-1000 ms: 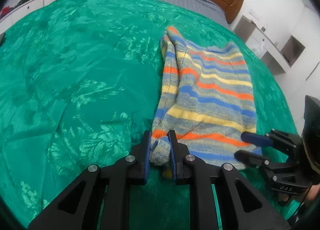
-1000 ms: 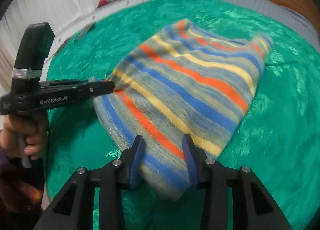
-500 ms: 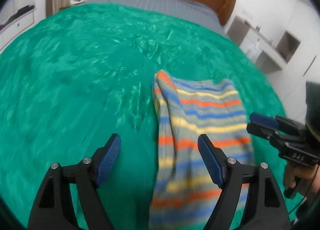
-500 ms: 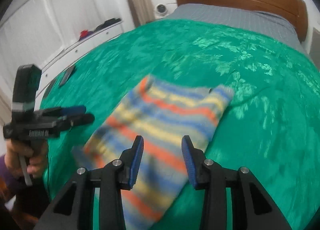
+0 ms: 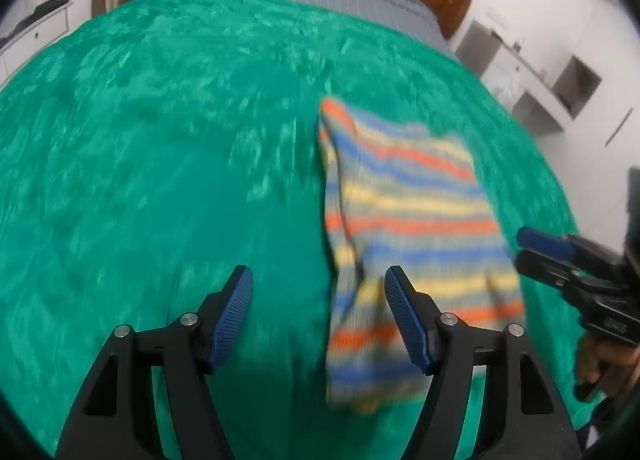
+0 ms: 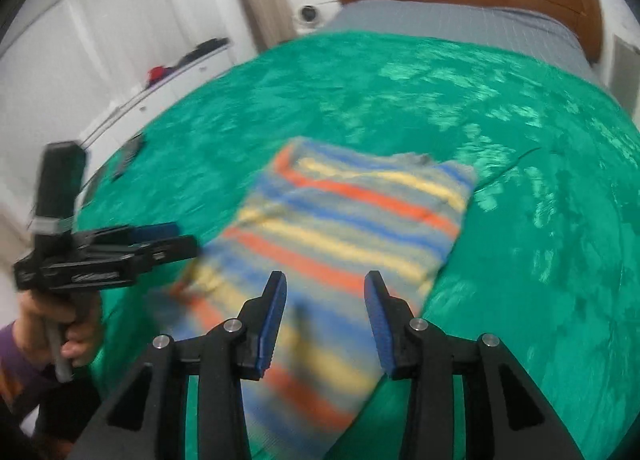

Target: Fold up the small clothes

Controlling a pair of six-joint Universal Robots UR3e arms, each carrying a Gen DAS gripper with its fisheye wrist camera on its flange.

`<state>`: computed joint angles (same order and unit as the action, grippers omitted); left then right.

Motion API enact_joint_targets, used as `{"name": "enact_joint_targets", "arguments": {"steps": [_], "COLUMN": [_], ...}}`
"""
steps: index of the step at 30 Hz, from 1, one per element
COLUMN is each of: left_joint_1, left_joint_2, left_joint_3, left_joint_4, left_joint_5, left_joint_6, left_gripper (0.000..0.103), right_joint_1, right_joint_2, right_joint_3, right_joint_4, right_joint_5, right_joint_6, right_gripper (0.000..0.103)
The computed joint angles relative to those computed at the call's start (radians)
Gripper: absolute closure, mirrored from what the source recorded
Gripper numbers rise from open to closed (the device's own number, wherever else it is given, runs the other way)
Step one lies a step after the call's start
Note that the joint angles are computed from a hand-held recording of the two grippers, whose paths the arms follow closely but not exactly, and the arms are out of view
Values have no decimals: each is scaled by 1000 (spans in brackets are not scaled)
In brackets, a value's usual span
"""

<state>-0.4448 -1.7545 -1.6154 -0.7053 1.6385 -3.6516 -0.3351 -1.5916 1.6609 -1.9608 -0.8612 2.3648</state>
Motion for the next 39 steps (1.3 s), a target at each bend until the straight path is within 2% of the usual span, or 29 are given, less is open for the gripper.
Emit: {"name": "enact_joint_targets", "arguments": {"steps": [3,6,8,11,12,14,16,17,18,20,23,27,29,33,36,39], "left_joint_1": [-39,-72,-88,-95,-92,-59,-14,21,50,104,157,161,152,138,146,159], "left_joint_2": [2,43,91,177,204,258,288,288,274,192,-25,-257,-322,-358,-360,-357], "left_joint_3": [-49,-100,-125,-171,-189,-228,-253,-247,-229,-150,77,328,395,451,448,422], "left_joint_4": [-27,-25,-66,-134,-138,-112,-62,-36,-21,10,-64,-164,-185,-202,-196,-170], "left_joint_5": [38,73,86,75,68,27,-24,-61,-91,-156,-243,-262,-267,-260,-274,-290], "left_joint_6": [-21,-39,-38,-28,-20,3,24,43,61,113,187,190,197,219,232,246], "left_gripper": [32,32,32,28,28,24,16,15,14,11,9,9,9,9,9,9], "right_joint_1": [0,14,-30,-159,-200,-328,-455,-482,-495,-465,-388,-259,-191,-98,-82,-89], "right_joint_2": [-108,-197,-294,-467,-505,-602,-654,-641,-615,-496,-272,41,193,377,384,364], "right_joint_3": [92,241,330,377,377,364,337,331,316,270,172,-5,-99,-237,-222,-224], "right_joint_4": [81,42,63,273,341,520,657,664,656,562,413,235,158,125,70,117], "right_joint_5": [-25,-117,-119,-94,-89,-64,-20,0,16,46,129,196,209,185,176,173], "right_joint_6": [-83,-119,-163,-296,-339,-462,-554,-565,-548,-426,-224,36,156,250,270,236], "right_gripper": [62,62,62,60,53,33,26,25,24,24,24,24,24,24,24,24]}}
